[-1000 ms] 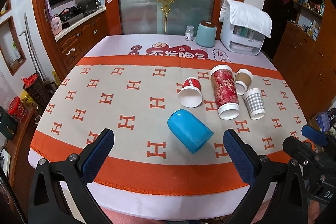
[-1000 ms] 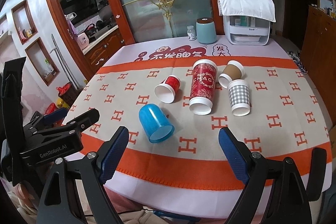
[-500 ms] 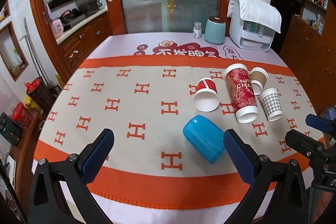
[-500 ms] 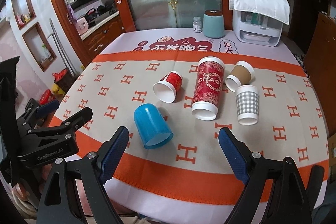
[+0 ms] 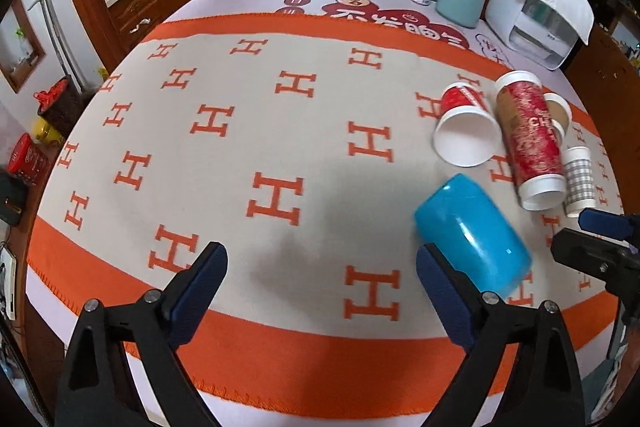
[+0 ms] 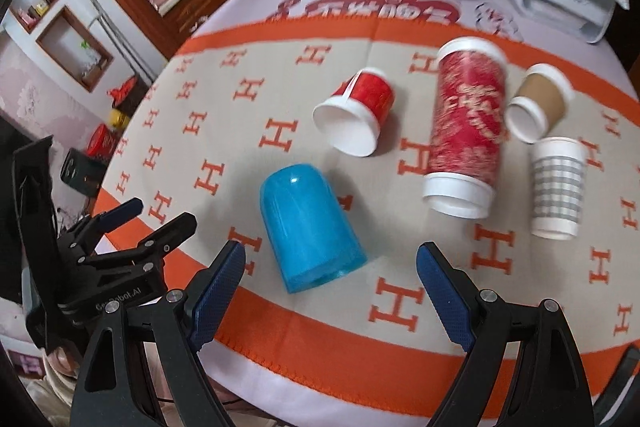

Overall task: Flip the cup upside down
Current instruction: 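Move the right tool toward the blue cup lying on its side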

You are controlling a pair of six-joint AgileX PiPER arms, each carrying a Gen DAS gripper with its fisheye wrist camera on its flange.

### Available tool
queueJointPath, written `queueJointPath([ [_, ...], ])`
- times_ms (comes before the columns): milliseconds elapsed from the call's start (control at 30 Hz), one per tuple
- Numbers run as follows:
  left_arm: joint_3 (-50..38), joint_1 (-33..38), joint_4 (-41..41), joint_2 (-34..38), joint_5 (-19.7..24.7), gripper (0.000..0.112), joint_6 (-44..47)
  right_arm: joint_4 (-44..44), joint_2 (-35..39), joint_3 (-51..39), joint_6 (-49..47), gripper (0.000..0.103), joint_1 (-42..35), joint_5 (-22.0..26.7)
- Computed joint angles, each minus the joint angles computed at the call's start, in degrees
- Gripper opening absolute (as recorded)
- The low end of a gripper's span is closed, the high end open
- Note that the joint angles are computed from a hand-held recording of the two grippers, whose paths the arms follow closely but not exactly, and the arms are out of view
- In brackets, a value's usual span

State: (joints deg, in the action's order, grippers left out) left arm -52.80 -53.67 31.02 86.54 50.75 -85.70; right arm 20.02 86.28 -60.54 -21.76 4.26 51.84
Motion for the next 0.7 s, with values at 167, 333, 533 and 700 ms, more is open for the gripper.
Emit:
queueJointPath([
  [167, 5.16, 5.04, -6.09, -0.23, -10.21, 0.095, 4.11, -2.15, 7.85, -3.63, 3.07, 0.089, 3.93, -0.3],
  [333, 7.67, 6.86, -7.66, 1.79, -13.94, 0.095, 5.89, -4.24, 16.11, -8.81, 6.24, 0.089, 8.29, -0.16],
  [533, 8.95, 7.4, -7.2, 2.39, -14.8, 0.095, 5.2, -5.35, 23.48, -14.36, 7.05, 0.089, 11.38, 2.36],
  [700, 9.14, 7.71, -6.63, 2.64, -14.73, 0.095, 4.82, -6.75, 27.73, -16.92, 8.79, 0.089, 13.26, 3.04],
])
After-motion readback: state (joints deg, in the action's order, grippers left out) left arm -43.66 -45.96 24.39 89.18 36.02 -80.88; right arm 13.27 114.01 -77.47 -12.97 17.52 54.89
